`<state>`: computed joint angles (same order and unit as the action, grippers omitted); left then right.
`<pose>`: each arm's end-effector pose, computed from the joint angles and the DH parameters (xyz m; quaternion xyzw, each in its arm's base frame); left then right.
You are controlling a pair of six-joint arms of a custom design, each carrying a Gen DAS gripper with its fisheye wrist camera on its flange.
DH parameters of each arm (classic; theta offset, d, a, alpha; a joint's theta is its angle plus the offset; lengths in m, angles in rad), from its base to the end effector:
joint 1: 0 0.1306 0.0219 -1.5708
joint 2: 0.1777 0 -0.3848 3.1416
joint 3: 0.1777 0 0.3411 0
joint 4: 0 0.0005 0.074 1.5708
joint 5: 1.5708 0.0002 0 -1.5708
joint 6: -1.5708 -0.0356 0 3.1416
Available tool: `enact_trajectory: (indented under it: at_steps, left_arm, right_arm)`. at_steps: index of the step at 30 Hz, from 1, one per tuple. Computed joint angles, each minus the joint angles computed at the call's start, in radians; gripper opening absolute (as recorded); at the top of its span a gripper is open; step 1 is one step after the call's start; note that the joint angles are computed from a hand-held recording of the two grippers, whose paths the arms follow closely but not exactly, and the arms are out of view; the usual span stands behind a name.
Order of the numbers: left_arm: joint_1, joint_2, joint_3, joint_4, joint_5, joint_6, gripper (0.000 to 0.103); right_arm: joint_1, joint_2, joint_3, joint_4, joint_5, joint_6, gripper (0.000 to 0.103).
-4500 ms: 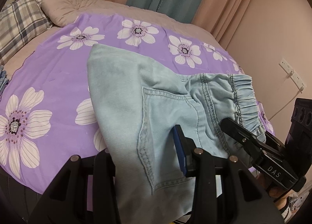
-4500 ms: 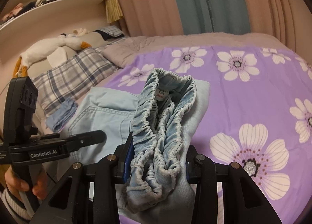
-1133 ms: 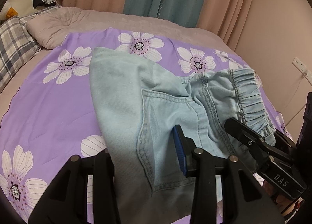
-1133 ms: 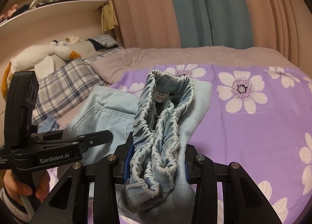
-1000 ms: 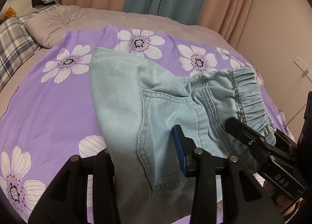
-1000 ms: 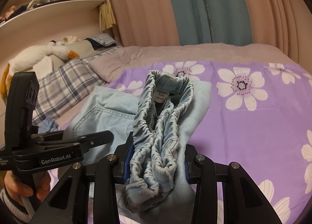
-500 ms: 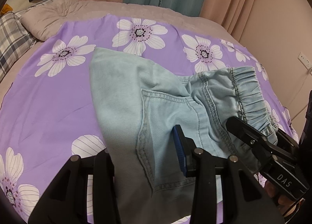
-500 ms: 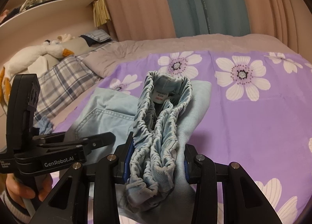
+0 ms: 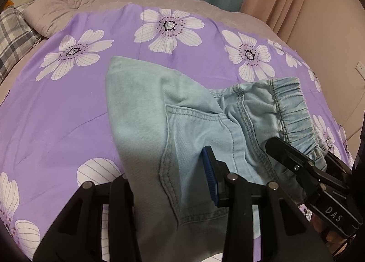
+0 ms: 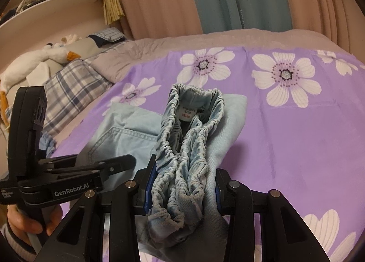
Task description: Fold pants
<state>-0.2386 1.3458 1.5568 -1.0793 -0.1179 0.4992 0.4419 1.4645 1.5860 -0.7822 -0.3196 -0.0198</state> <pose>0.3971 -0.0928 0.5028 -0.1419 0.9267 -0.0723 0.3403 0.4229 0.2119 0.4895 -0.2541 0.8525 0.2384 0.3897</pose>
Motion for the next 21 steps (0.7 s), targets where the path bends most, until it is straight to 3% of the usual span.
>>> enact_trajectory:
  at_steps: [21]
  left_arm:
    - [0.018, 0.031, 0.004, 0.016, 0.014, -0.012, 0.038]
  right_arm:
    - [-0.003, 0.039, 0.021, 0.002, -0.005, -0.010, 0.041]
